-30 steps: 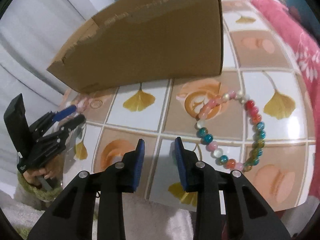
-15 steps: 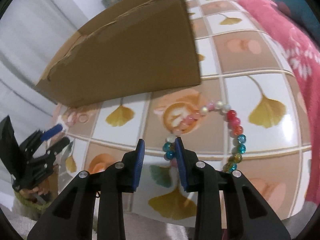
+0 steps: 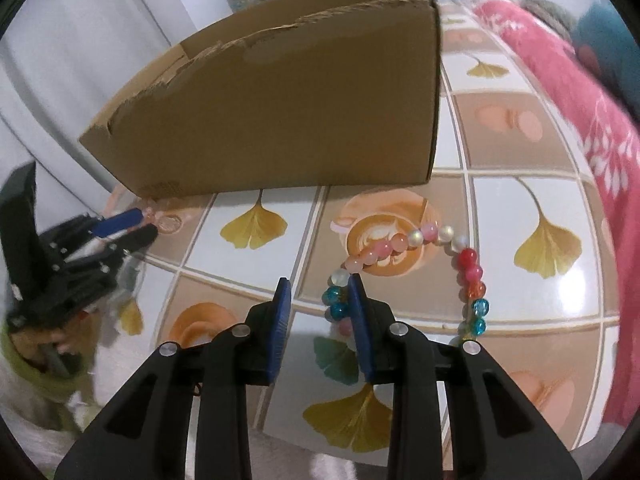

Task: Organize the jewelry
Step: 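Close the right tool on the multicolour bracelet while the left tool closes on the pink bracelet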

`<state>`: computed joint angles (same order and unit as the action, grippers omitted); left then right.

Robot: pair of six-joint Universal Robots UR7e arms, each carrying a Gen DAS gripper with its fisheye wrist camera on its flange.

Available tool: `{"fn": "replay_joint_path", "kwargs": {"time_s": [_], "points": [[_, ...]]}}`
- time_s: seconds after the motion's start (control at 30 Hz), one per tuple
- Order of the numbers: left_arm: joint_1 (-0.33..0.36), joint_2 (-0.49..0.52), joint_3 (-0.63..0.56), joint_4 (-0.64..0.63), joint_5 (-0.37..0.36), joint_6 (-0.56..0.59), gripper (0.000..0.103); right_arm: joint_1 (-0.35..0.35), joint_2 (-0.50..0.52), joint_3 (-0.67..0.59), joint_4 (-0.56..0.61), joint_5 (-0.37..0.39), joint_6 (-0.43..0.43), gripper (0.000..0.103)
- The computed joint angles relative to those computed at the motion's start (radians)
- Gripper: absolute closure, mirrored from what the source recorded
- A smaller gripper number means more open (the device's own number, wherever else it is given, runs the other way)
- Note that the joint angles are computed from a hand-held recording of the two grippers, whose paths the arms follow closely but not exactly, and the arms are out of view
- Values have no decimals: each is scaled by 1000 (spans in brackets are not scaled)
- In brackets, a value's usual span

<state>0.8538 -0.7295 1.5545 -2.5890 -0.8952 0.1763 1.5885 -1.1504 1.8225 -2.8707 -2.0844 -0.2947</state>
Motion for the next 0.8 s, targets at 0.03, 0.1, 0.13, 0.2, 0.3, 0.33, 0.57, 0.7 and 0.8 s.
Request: {"fn": "replay_joint_path", "kwargs": {"time_s": [0.03,0.1,0.13,0.2,0.3,0.33,0.57,0.7,0.8], "points": [[2,-2,-4,11,-2,-12,71,11,16,-1,-27,-31,-17,80],[6,-8,-9,30,-16,-43,78,18,30,0,-62,-63,-44,87],[8,-10,-10,32,-24,-53,80,18,31,1,-71,-68,-49,88],[10,-14,-9,29,-13,-64,88,14,21,13,-85,-66,-54,92],[15,-21,-1,16,-19,-66,94,9,17,23,-99,-45,-45,93],[16,-24,3,8,-23,-63,94,2,10,30,-95,-22,-24,93],[33,-62,32,-35,-145,-103,95,-118,-128,77,15,352,201,93],[39,-101,52,-60,-227,-132,95,-188,-195,124,-20,576,299,93],[39,-135,58,-81,-305,-159,95,-245,-229,162,-80,776,378,93]]}}
